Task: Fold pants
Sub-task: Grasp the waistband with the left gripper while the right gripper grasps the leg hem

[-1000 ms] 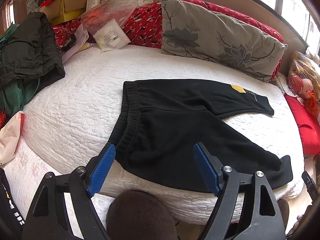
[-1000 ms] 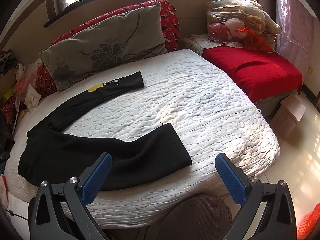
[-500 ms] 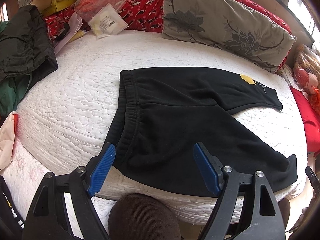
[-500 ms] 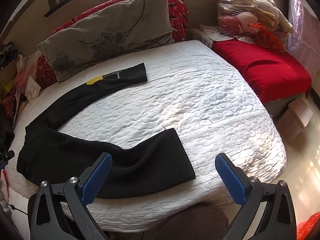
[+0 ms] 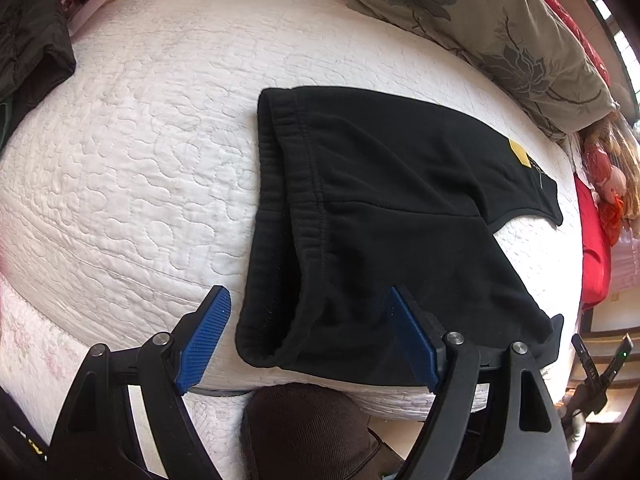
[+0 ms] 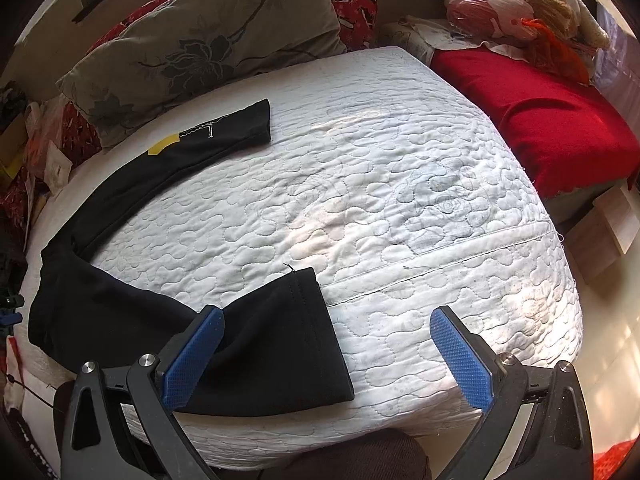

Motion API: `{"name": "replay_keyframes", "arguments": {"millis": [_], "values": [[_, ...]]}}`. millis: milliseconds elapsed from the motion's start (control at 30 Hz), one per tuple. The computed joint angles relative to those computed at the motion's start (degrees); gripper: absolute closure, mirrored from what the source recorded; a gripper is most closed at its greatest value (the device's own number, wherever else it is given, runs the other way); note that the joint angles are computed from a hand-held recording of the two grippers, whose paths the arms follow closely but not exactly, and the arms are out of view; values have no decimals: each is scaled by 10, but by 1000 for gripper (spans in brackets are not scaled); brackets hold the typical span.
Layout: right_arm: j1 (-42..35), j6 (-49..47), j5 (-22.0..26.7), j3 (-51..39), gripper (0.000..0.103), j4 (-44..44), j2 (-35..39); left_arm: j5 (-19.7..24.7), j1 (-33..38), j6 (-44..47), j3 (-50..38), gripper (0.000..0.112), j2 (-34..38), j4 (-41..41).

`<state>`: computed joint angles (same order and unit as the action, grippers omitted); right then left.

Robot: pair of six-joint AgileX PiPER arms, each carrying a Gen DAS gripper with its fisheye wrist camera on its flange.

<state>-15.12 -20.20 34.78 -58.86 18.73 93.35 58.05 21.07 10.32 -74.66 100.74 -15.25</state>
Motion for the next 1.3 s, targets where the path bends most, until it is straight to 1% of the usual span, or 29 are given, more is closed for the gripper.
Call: {"name": "replay_keyframes", "arguments": {"millis": [167, 267, 300, 333, 367, 400, 433, 467, 500, 533, 567, 600, 700, 733, 800, 833, 900, 933, 967, 1033, 1067, 1100, 1133, 1200, 1233, 1267, 1300], "values": [[-17, -28, 37, -39, 1, 45, 54, -1, -14, 14, 22, 32, 18, -12], [-6, -30, 45, -56, 1, 39, 82, 13, -14, 15, 12, 32, 46, -15], [-6, -49, 53, -61, 5, 54, 92, 14, -14, 14, 11, 32, 52, -14], [-8, -70, 63, -65, 17, 74, 99, 11, -17, 12, 11, 32, 56, -11], [-10, -90, 75, -69, 25, 92, 105, 7, -20, 12, 13, 32, 56, -8], [-9, -107, 82, -72, 46, 102, 108, 3, -23, 8, 14, 32, 55, -3], [-5, -111, 89, -76, 73, 99, 112, -2, -28, 0, 16, 32, 52, 3], [-1, -109, 98, -86, 82, 90, 116, -8, -33, -10, 17, 34, 48, 10], [-1, -107, 109, -98, 85, 86, 119, -15, -39, -26, 18, 52, 42, 22], [-1, -106, 114, -106, 92, 80, 115, -7, -39, -34, 11, 76, 41, 25], [-2, -105, 114, -113, 94, 72, 104, 9, -32, -30, -1, 83, 42, 12], [-7, -109, 113, -118, 94, 75, 94, 16, -30, -40, -8, 84, 40, 14], [-21, -100, 109, -132, 94, 72, 93, -17, -46, -94, 5, 84, 33, 91], [-19, -86, 107, -136, 93, 55, 104, -19, -44, -98, 9, 84, 40, 95], [-13, -57, 97, -135, 93, 23, 131, -36, -38, -90, 26, 84, 30, 89], [-10, -45, 84, -128, 93, 10, 139, -37, -39, -92, 30, 84, 26, 92], [-23, -56, 77, -118, 93, 42, 137, -32, -39, -94, 30, 84, 21, 92], [-33, -61, 86, -118, 87, 66, 132, -26, -35, -87, 29, 84, 19, 85], [-42, -62, 94, -118, 84, 80, 124, -20, -27, -75, 29, 84, 15, 73], [-55, -70, 103, -111, 71, 91, 103, -4, 3, -35, 31, 84, 4, 29], [-60, -74, 104, -105, 66, 89, 93, 4, 21, -12, 32, 84, -1, 2], [-65, -80, 109, -100, 54, 86, 85, 5, 37, 11, 43, 84, -9, -26], [-69, -83, 110, -93, 47, 83, 79, 10, 51, 32, 51, 84, -17, -49], [-78, -91, 117, -79, 46, 85, 76, 10, 59, 62, 70, 84, -34, -67], [-80, -92, 116, -71, 46, 84, 76, 2, 53, 68, 84, 83, -45, -62], [-79, -92, 105, -55, 47, 79, 71, -16, 40, 65, 102, 82, -55, -45], [-78, -101, 101, -47, 53, 81, 71, -39, 21, 46, 110, 81, -54, -15]]}}
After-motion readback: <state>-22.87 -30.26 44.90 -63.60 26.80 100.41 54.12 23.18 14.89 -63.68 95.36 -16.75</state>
